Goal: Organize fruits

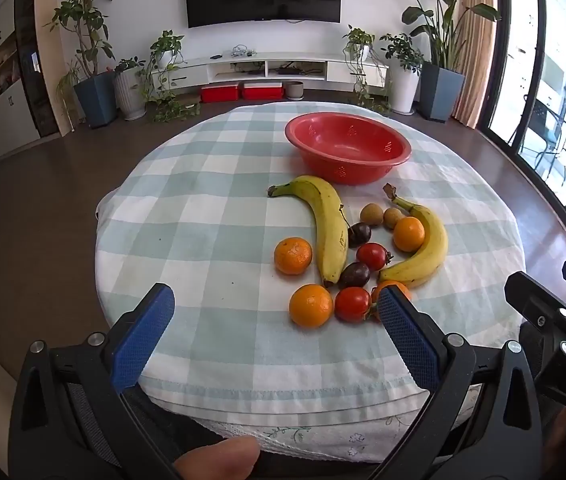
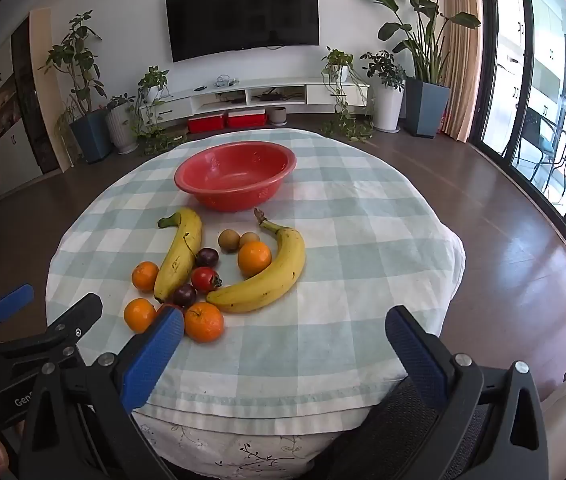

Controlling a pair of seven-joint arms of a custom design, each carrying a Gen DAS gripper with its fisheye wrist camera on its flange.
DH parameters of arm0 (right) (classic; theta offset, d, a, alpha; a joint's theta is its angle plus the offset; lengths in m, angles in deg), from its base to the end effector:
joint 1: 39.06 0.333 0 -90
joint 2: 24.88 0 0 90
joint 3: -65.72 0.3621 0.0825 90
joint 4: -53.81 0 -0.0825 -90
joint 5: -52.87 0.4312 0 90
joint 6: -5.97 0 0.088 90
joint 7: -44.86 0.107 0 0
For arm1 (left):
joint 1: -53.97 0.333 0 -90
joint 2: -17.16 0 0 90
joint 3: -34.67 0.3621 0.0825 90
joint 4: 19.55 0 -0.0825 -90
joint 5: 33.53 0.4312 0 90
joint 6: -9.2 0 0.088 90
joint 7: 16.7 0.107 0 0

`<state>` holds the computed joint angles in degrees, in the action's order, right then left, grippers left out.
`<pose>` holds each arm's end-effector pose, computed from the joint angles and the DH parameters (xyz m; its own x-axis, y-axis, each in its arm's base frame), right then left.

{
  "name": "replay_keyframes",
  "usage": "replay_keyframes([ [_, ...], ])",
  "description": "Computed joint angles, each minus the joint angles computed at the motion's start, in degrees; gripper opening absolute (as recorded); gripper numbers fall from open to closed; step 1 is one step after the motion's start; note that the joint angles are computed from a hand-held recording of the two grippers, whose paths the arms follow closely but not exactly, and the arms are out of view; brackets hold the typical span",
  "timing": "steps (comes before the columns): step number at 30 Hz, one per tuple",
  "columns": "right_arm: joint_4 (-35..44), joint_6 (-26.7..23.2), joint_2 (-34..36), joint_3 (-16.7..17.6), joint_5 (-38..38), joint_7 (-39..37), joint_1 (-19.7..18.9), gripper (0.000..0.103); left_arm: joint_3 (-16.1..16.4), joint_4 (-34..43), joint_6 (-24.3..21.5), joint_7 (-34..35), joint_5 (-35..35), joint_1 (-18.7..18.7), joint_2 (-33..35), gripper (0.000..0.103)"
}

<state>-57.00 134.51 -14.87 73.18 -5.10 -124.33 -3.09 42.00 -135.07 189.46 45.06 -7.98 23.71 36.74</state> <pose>0.5024 0.4367 0.4430 -0.3730 -0.9273 -0.0324 -0.6315 0.2793 -0.7233 0.6208 -0.3118 0.3803 -0.3671 -0.9302 -0.0080 -0.6519 0.2634 -0.7111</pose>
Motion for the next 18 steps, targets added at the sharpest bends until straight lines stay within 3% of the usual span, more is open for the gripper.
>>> replay_keyframes([
  [6,0.03,0.05,-0.01,-0.01,0.02,-0.01,0.02,0.103,-1.19,0.0,0.29,1.23,-1.17,1.06,0.12,0.103],
  [10,0.24,-0.32,0.23,0.01,-0.08,-0.04,0.14,0.103,0.4,-0.04,0.54,0.89,-1.01,-0.42,0.17,0.103],
  [18,0.07,-0.2,0.01,-0.05,-0.03,-0.13,0.11,0.103,0.62,-0.02,0.55,1.3,-1.53,-0.67,0.23,0.103],
])
